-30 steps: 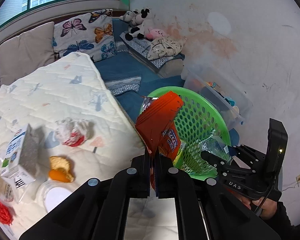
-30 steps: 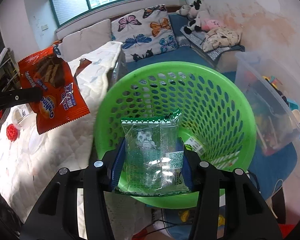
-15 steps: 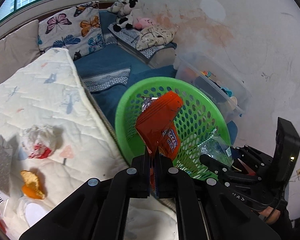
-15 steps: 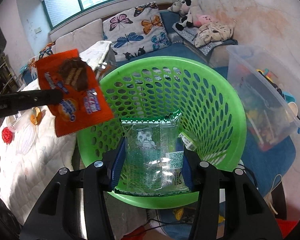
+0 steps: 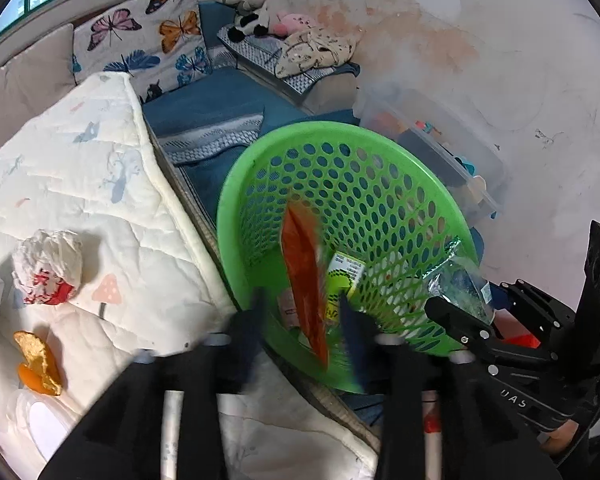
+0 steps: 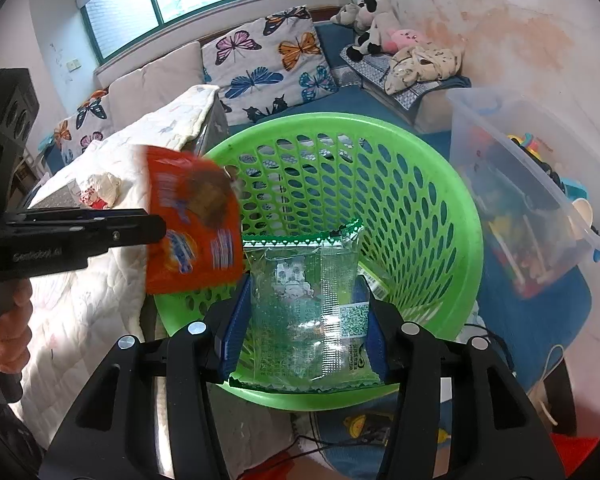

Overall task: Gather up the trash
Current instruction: 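Drop the clear pack and the wafer pack into the green basket with both tools, then move both tools back over the quilt toward the remaining trash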

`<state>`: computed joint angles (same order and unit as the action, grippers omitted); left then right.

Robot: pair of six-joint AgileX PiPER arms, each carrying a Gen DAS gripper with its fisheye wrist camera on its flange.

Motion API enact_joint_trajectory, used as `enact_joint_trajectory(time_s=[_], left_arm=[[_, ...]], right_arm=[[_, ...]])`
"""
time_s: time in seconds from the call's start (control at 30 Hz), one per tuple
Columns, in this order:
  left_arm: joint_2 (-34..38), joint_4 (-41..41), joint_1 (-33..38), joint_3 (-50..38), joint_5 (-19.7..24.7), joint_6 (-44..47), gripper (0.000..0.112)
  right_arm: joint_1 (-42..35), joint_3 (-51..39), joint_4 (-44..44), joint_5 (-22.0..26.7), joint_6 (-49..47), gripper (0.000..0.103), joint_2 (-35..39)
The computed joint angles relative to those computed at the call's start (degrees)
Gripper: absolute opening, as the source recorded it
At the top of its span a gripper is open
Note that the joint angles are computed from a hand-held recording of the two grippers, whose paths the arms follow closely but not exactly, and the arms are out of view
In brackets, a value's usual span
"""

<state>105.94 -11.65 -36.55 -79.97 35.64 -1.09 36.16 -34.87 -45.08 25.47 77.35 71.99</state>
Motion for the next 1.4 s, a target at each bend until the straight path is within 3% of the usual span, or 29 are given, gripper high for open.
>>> enact_joint_trajectory(time_s=[0.3, 0.5, 0.8, 1.1, 1.27, 1.4], left_arm=[[-4.7, -0.7, 1.5, 5.1, -1.9, 0.6, 0.055], [-11.5, 1.7, 3.3, 11.6, -4.0, -1.4, 0.065], [-24.2, 5.4, 8.1, 23.5, -7.5, -3.6, 0.072], [-37.5, -0.7, 22.0, 35.6, -6.8, 5.8, 0.075], [-42.9, -13.6, 38.0, 40.9, -2.8, 24.2, 0.075], [-44.3, -19.3, 48.6, 43.3, 0.1, 34.7, 0.077]], right_arm=[[1.0, -0.9, -0.4, -0.1, 1.1, 0.056, 0.9], [3.1, -2.0, -1.9, 1.4, 3.0, 0.069, 1.7], [9.9, -5.2, -4.7, 4.9, 7.9, 0.078, 3.0], [19.0, -11.2, -5.7, 8.5, 11.0, 0.081, 7.4], [22.6, -16.3, -4.8, 8.6, 10.0, 0.084, 12.4], [24.5, -21.1, -3.4, 8.5, 7.9, 0.086, 16.7]])
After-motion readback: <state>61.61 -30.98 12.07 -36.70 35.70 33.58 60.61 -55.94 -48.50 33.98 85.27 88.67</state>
